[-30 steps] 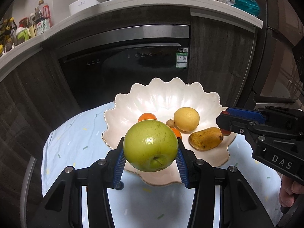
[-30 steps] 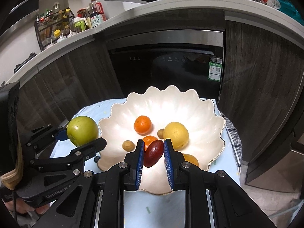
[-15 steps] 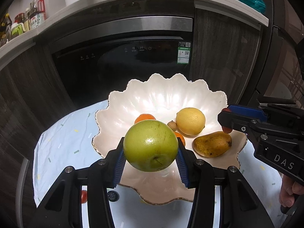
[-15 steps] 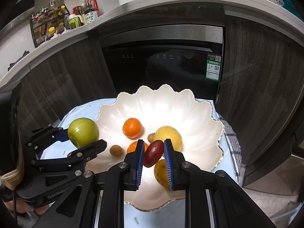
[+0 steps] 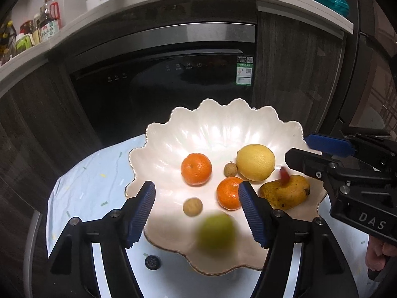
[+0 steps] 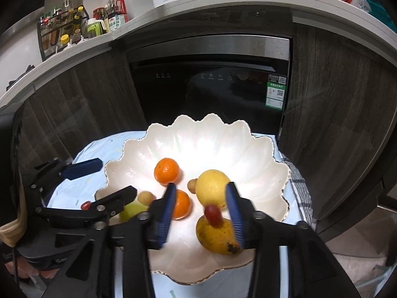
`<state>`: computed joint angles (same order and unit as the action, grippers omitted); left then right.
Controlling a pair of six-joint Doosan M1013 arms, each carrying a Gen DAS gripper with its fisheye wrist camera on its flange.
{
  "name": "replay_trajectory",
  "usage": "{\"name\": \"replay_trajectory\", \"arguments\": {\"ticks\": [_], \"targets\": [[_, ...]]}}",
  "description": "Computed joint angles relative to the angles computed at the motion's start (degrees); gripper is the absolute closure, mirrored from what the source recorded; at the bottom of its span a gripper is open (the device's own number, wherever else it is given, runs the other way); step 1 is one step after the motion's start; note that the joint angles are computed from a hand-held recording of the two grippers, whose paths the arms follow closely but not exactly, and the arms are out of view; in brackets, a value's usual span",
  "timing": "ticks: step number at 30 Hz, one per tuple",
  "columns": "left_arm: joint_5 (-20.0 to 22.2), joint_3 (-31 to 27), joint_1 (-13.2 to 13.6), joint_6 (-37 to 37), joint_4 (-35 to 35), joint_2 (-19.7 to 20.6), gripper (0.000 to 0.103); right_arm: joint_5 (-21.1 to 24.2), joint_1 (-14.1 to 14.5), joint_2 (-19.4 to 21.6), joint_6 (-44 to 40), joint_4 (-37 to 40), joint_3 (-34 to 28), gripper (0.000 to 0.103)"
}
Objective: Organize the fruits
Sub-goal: 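Open both tools to drop the apple and date into the bowl, then withdraw both open tools from the bowl toward the remaining date and blueberry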
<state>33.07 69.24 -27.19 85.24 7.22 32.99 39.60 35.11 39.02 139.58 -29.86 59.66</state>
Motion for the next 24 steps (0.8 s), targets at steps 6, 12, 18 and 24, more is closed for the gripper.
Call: {"name": "replay_trajectory", "arguments": {"ticks": [6,12,18,24], "targets": [[-0.05,0.57,-0.05,-3.47,3.14,-0.47,0.021,1.39,0.41,-0.2,3.5,-3.54,0.2,0.031],[-0.59,1.45,-0.24,-7.41,6.15,-1.3,0.007,1.91,0.61,-0.61,5.48,-4.71,0.46,0.023],[-0.79,2.5,-0.36,-9.85,8.06,-2.27,0.006,2.22,1.09,-1.22,6.76,-6.04,0.97,0.023],[-1.24,4.0,-0.36,-11.14,8.75,-3.62,0.006,2.42,1.64,-1.69,7.76,-7.1,1.32,0.023]]}}
